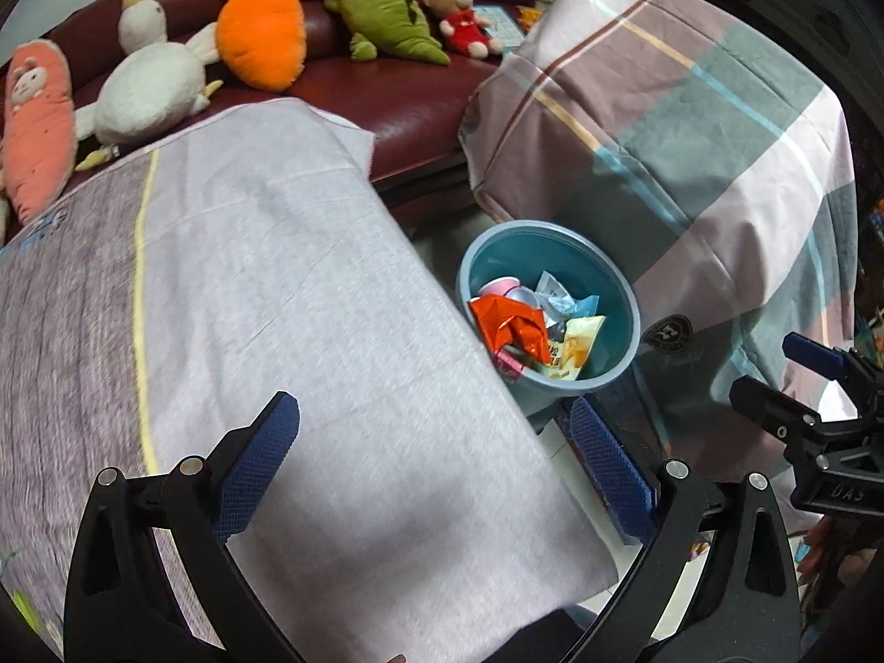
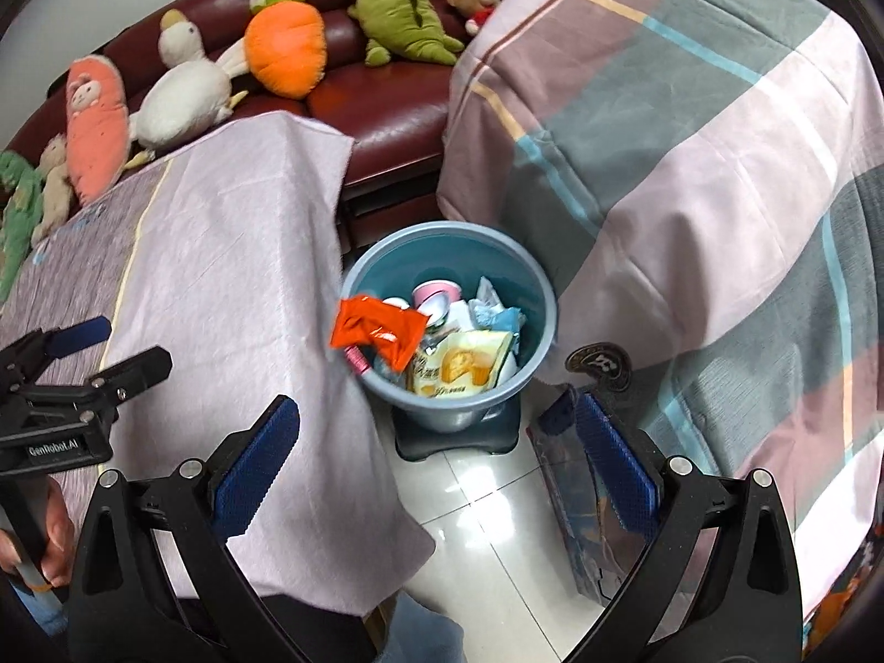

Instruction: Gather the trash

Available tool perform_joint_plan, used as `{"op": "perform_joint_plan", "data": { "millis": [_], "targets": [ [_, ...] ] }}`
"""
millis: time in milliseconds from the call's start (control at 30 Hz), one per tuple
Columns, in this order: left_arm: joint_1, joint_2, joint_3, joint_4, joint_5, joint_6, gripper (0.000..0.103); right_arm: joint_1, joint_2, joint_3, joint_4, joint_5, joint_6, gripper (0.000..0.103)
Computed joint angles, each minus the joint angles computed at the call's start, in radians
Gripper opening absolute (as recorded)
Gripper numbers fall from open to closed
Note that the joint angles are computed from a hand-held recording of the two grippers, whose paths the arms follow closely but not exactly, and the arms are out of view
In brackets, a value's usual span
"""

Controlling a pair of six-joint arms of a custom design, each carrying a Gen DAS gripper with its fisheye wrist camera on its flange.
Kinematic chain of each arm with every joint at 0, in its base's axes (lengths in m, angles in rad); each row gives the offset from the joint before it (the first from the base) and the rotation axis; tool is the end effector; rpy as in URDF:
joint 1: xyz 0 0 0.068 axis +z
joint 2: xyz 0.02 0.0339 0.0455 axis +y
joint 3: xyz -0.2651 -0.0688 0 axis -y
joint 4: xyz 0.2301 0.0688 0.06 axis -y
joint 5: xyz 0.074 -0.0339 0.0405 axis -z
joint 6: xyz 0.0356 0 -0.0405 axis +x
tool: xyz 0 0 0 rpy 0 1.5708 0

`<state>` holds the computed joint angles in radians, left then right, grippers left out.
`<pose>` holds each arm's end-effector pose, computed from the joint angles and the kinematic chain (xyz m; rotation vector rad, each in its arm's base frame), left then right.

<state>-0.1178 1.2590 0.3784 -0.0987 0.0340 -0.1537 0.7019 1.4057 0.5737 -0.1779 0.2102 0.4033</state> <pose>0.1911 -0.0238 0.1356 -0.0326 2.5559 -0.1485 0.1832 0.1452 0.1531 -0.3030 2.5361 0.1568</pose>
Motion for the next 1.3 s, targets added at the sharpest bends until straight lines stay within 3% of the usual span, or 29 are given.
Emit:
{"op": "perform_joint_plan", "data": {
  "millis": [233, 500, 833, 1300],
  "targets": [
    [0.006, -0.124, -0.062, -0.061, -0.027, -0.002, 0.099, 0.087, -0.076, -0.053, 0.006, 0.039, 0.045, 0.096],
    [0.013, -0.145, -0.077, -0.067, -0.028, -0.006, 0.099, 0.12, -0.069, -0.038, -0.003, 0.059, 0.046, 0.096],
    [0.012, -0.093, -0.075, -0.036, -0.031, -0.014, 0.099, 0.112, -0.051, -0.038, 0.014, 0.047, 0.044, 0.096],
    [-0.057, 0.035, -0.094, 0.093, -0.124, -0.053, 0.099, 0.069, 0.017, -0.07, 0.099, 0.015, 0.028, 0.096]
  ]
}}
